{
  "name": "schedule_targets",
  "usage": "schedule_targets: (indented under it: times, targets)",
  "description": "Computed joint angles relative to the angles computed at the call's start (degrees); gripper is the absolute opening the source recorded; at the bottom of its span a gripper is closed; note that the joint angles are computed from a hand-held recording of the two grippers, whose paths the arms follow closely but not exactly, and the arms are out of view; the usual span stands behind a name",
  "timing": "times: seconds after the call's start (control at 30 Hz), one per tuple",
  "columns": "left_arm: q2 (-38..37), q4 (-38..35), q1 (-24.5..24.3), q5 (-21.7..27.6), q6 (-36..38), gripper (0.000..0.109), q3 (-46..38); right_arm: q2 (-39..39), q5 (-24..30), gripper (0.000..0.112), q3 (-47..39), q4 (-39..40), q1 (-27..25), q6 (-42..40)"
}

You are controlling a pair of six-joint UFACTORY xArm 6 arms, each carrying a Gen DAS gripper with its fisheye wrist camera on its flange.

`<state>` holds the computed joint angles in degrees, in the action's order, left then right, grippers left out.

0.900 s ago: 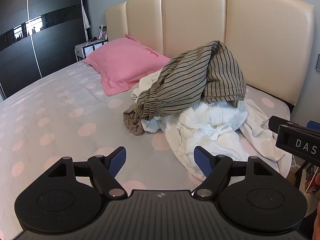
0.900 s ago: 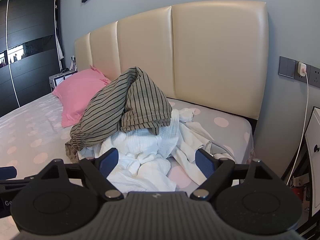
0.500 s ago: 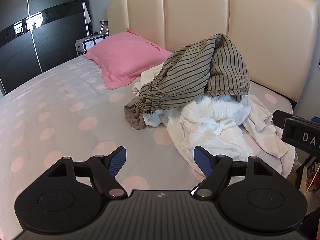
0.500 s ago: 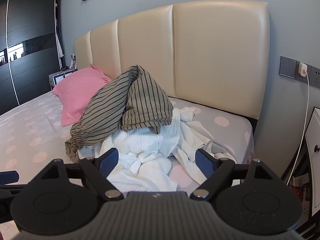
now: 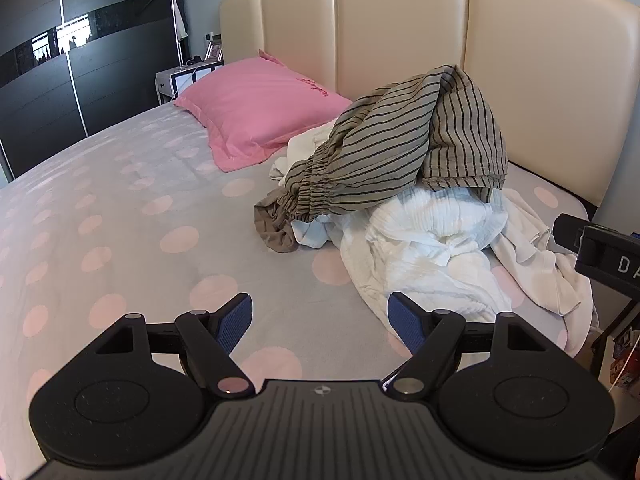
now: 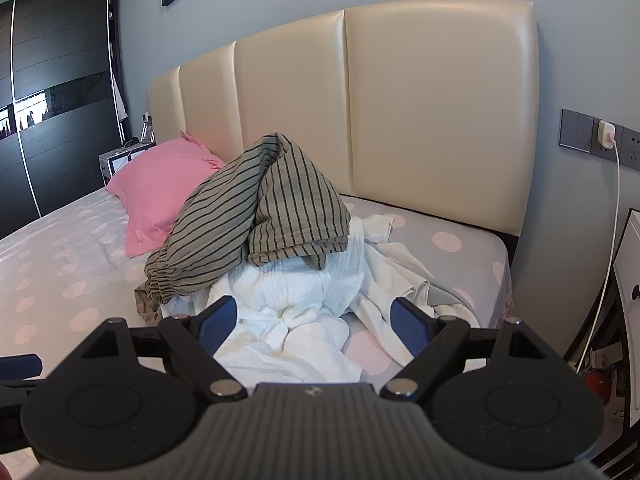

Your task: Fold clothes

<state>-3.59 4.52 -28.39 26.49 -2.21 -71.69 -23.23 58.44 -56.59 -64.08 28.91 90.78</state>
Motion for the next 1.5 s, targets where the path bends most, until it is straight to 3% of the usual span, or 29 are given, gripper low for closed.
schedule_targets:
  times: [1.5]
  targets:
    - [0.04,-0.07,0.42,-0.09,-1.36,0.074,0.43,0.25,0.47,0.086,-0.26,0.77,0.48,-0.75]
